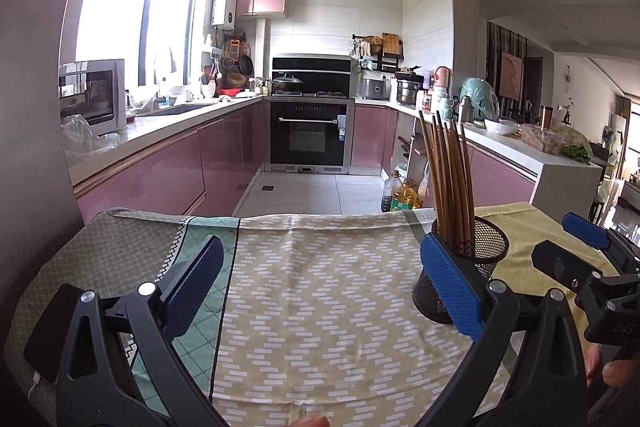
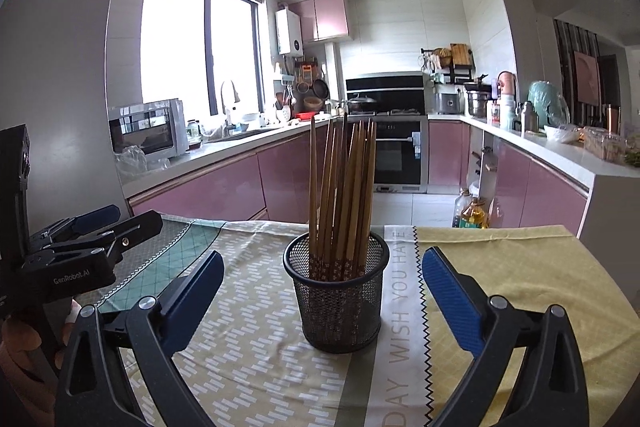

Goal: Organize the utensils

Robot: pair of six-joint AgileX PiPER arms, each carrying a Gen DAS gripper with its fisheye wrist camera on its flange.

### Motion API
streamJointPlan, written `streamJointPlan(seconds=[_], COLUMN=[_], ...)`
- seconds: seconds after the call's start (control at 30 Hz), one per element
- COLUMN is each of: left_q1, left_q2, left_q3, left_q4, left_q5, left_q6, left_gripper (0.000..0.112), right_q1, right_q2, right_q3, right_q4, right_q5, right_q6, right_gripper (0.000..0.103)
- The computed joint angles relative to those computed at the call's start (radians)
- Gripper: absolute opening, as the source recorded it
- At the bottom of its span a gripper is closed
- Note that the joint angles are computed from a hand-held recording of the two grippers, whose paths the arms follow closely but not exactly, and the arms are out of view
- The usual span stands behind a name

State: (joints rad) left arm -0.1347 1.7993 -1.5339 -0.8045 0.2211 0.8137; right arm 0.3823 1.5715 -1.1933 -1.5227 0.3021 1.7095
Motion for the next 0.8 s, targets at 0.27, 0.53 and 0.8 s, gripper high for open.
streamJointPlan(seconds=[0.27, 0.53, 0.8], left_q1=[0.011, 0.006, 0.007], left_q2=[-0.044, -0.076, -0.093], left_q3=[0.06, 0.096, 0.112], left_q4=[-0.214, -0.299, -0.325], left_q5=[-0.007, -0.027, -0.029], left_q6=[0.2, 0.294, 0.325], left_gripper=[0.097, 0.097, 0.097], right_q1=[0.03, 0.039, 0.04], right_q2=[-0.009, -0.018, -0.024], right_q3=[0.025, 0.039, 0.047], right_q4=[-0.096, -0.144, -0.163], right_q5=[0.05, 0.071, 0.069], right_q6=[0.097, 0.147, 0.167], right_gripper=[0.096, 0.096, 0.096])
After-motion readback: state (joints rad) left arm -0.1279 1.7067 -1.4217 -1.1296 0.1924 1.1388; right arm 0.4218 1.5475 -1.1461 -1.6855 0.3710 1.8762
